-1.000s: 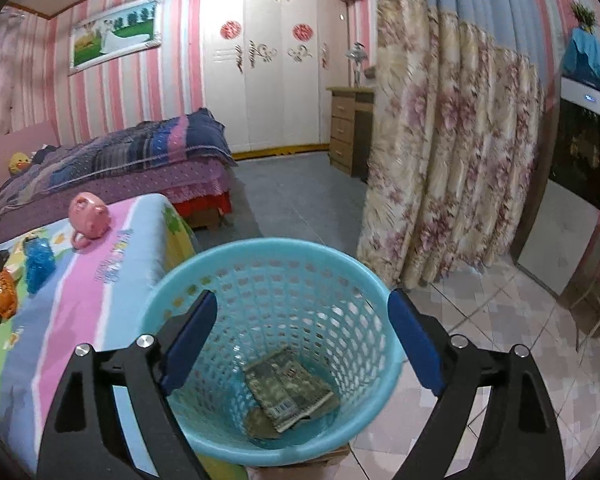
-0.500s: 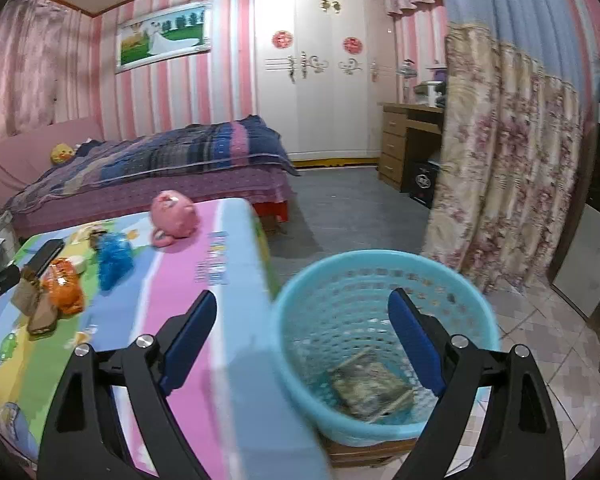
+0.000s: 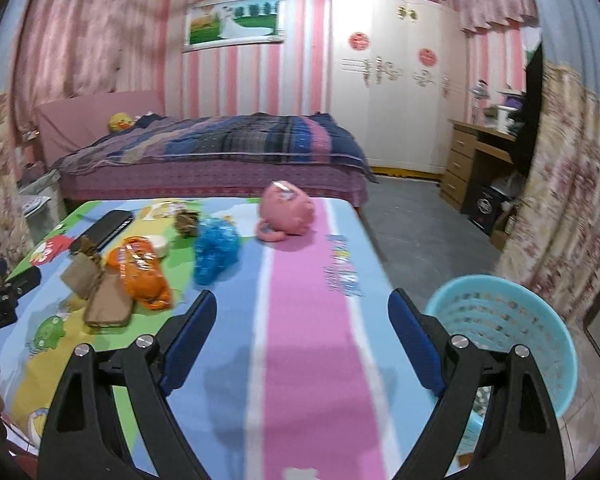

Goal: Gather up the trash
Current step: 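Move both open tools back toward the remaining items on the table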

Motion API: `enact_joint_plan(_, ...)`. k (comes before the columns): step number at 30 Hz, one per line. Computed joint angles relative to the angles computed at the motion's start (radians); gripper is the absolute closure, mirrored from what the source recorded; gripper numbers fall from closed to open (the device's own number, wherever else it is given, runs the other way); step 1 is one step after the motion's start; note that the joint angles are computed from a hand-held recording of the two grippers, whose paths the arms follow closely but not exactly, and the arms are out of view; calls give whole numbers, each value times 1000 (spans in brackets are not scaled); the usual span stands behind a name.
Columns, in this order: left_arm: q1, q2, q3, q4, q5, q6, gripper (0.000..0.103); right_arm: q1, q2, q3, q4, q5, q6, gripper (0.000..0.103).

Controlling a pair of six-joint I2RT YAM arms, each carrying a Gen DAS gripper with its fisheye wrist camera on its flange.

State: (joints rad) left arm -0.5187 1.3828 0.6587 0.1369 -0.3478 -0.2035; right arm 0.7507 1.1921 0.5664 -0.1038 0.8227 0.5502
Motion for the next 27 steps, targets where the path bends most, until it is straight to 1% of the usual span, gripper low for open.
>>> enact_joint_plan(4, 51, 11, -4, 10, 16, 20, 6, -12, 94, 58, 76, -37, -42, 17)
enact_joint_plan(6, 82, 24, 11, -4, 41, 20, 6, -22, 143, 90, 124, -58, -60, 17)
enact_joint_plan(8, 107, 36, 31, -19, 59, 13, 6, -30, 174, 113, 157, -73, -77, 9)
enact_joint_plan(11, 133, 48, 64, -33, 77, 3, 6, -46, 227, 148, 228, -94, -112, 8)
enact_joint_plan(12, 136, 53, 72, -37, 77, -3, 6, -65, 249, 165, 247, -122, -118, 8)
enact_joint_plan(15, 158, 90, 134, -77, 94, -7, 6, -98, 285, 187, 283, -173, -127, 8)
enact_joint_plan(17, 173, 108, 161, -77, 105, -23, 6, -114, 317, 209, 297, -188, -135, 8)
enact_joint_plan(20, 205, 149, 197, -76, 146, -52, 6, -125, 356, 223, 317, -216, -156, 7)
enact_joint_plan(23, 231, 197, 201, -56, 169, -59, 6, -126, 391, 214, 346, -237, -174, 5)
enact_joint_plan(25, 243, 229, 203, -59, 174, -66, 6, -137, 419, 218, 339, -257, -178, 5)
enact_joint_plan(27, 254, 251, 200, -52, 196, -46, 6, -153, 435, 212, 347, -278, -166, 5)
